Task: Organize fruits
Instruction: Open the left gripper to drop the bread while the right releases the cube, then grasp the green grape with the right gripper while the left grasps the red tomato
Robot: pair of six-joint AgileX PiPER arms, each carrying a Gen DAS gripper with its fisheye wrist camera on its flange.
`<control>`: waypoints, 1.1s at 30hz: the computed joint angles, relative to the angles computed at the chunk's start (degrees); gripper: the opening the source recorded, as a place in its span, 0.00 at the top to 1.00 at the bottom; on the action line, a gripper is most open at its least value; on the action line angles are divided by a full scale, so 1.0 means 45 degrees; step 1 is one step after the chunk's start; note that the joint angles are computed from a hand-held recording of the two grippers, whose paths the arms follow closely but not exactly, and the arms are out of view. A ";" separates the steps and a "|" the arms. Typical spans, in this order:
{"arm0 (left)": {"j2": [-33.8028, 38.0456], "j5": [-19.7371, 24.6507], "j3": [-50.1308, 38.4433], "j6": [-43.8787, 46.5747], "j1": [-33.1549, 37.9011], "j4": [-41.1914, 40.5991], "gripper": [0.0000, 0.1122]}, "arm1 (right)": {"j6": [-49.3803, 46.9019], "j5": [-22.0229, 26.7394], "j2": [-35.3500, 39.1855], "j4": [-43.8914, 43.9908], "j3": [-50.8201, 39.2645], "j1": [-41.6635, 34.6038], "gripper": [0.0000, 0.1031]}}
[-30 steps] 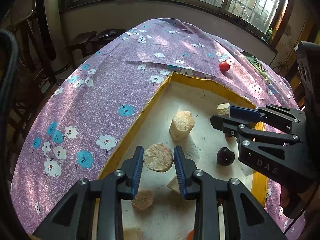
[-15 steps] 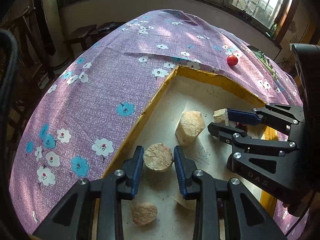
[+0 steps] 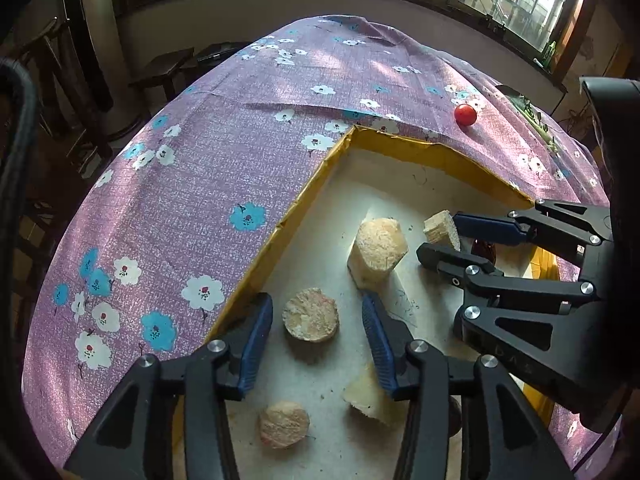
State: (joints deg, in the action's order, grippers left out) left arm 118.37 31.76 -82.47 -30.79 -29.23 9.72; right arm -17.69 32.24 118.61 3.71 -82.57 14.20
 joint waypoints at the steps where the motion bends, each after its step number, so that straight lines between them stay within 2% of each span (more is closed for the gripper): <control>1: -0.0021 0.0010 0.0024 0.0038 0.0018 -0.0057 0.56 | -0.0020 -0.0024 -0.0062 0.0061 0.0038 -0.0050 0.66; 5: -0.0176 0.0122 0.0132 0.0238 0.0106 -0.0458 0.55 | -0.0274 -0.0066 -0.0392 0.0498 0.0351 -0.0201 0.66; 9: -0.0433 0.0320 0.0297 -0.0302 -0.0093 0.0137 0.52 | -0.0795 -0.0210 -0.0866 0.1225 0.0946 -0.0475 0.66; 12: -0.0671 0.0444 0.0491 -0.0911 -0.0320 0.0844 0.48 | -0.1482 -0.0197 -0.1309 0.2304 0.1429 -0.0864 0.66; 20: -0.1153 0.1094 0.0647 -0.1639 -0.0840 0.1867 0.45 | -0.3594 -0.0525 -0.2750 0.5108 0.3280 -0.2330 0.66; 22: -0.1284 0.1272 0.0656 -0.1822 -0.1024 0.2227 0.45 | -0.5033 -0.0628 -0.3373 0.6560 0.3930 -0.3056 0.66; 24: -0.1364 0.1530 0.0532 -0.1818 -0.1196 0.2438 0.45 | -0.5367 -0.1232 -0.4030 0.6875 0.4579 -0.3696 0.65; 26: -0.1376 0.1817 0.0313 -0.1743 -0.1346 0.2505 0.44 | -0.6387 -0.1219 -0.4314 0.7718 0.4824 -0.4707 0.64; 28: -0.1289 0.2169 -0.0059 -0.1551 -0.1491 0.2406 0.44 | -0.6281 -0.1503 -0.4430 0.7319 0.4989 -0.5554 0.64; 33: -0.1112 0.2803 -0.0836 -0.1378 -0.1983 0.2501 0.43 | -0.7958 -0.1593 -0.4045 0.7862 0.5162 -0.8132 0.63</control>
State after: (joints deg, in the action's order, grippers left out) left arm 113.37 44.38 -86.23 -36.99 -38.15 20.97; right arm -53.50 25.07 100.41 39.08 -59.34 -22.40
